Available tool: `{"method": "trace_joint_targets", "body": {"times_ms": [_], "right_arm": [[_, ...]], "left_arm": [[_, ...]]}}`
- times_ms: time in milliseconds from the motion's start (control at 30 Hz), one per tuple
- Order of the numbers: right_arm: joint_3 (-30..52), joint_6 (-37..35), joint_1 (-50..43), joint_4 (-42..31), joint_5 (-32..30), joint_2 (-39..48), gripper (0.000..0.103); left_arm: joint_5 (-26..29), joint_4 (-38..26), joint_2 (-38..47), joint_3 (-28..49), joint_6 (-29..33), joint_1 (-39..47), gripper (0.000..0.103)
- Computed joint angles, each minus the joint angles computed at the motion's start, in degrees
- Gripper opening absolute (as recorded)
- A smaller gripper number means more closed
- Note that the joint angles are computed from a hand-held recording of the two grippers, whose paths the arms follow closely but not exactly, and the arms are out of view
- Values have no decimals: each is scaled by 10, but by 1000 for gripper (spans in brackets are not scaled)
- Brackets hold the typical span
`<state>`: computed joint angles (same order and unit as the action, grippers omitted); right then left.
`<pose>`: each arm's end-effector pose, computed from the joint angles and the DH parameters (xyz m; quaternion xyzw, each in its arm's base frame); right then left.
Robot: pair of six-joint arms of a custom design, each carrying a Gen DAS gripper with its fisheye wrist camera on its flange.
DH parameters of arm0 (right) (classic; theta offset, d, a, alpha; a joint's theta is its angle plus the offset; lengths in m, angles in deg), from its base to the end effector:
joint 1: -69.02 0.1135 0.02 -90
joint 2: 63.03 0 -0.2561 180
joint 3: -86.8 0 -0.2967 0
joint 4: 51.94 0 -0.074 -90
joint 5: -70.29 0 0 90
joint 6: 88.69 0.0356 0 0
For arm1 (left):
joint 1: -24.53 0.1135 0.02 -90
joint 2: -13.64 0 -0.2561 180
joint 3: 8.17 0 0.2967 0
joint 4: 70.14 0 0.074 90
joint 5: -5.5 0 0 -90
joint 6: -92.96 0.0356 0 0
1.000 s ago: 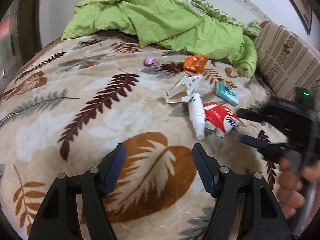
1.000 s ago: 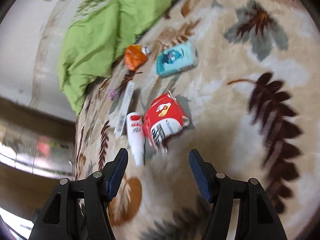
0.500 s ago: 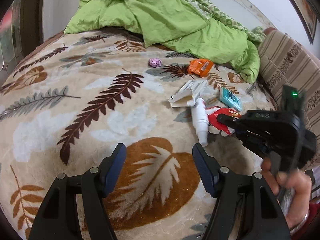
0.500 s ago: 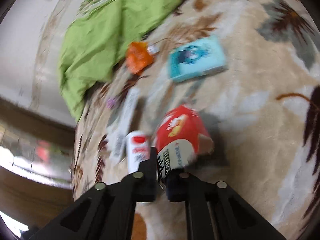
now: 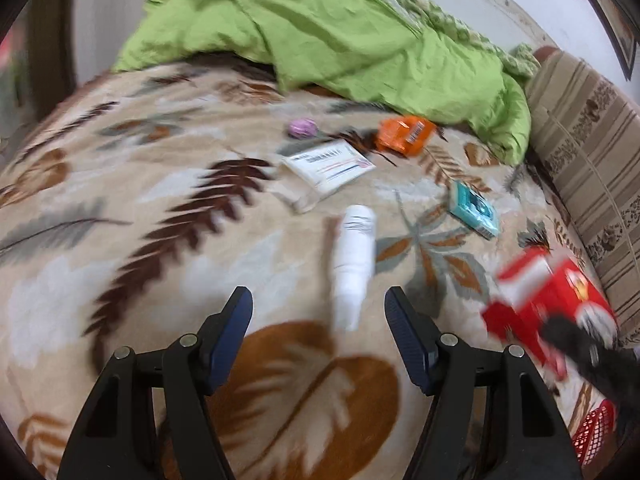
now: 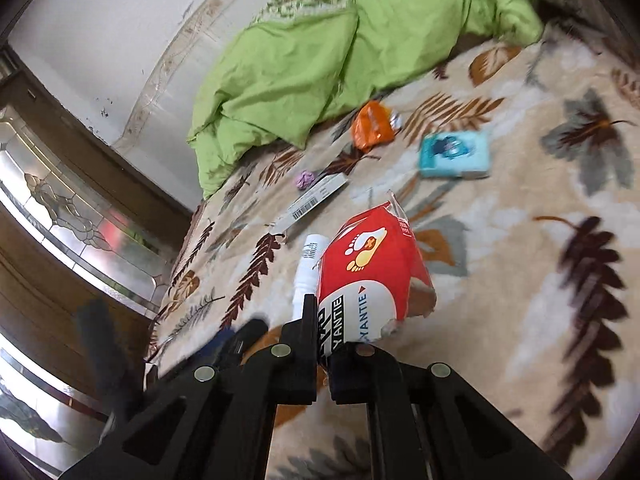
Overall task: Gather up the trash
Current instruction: 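Grasp the white bottle with the left gripper while the right grasps the red-white tissue pack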
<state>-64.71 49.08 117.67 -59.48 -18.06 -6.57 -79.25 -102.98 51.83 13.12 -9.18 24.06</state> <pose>0.1526 0.1718 0.1242 -0.0002 0.8890 0.3328 0.3146 0.1733 -0.0047 0.1021 -0.0797 0.9347 -0.0805 0.3370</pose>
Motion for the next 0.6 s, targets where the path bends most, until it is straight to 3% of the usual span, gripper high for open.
{"method": "trace_joint_targets", "body": {"times_ms": [200, 267, 300, 400, 500, 600], "right_arm": [[0, -11, 16, -48, 60, -31, 4], [5, -16, 10, -44, 56, -20, 4], [11, -19, 8, -44, 56, -6, 4], [29, -30, 5, -39, 47, 34, 4], [41, -47, 15, -42, 66, 48, 4], [48, -62, 27, -51, 87, 50, 4]], "left_arm": [[-86, 144, 251, 75, -18, -84, 64], [-90, 165, 309, 98, -15, -83, 46], [-90, 171, 328, 104, -17, -80, 44], [-95, 181, 328, 103, -7, -73, 29], [-75, 174, 309, 95, -11, -57, 29], [-91, 153, 247, 71, -11, -58, 29]]}}
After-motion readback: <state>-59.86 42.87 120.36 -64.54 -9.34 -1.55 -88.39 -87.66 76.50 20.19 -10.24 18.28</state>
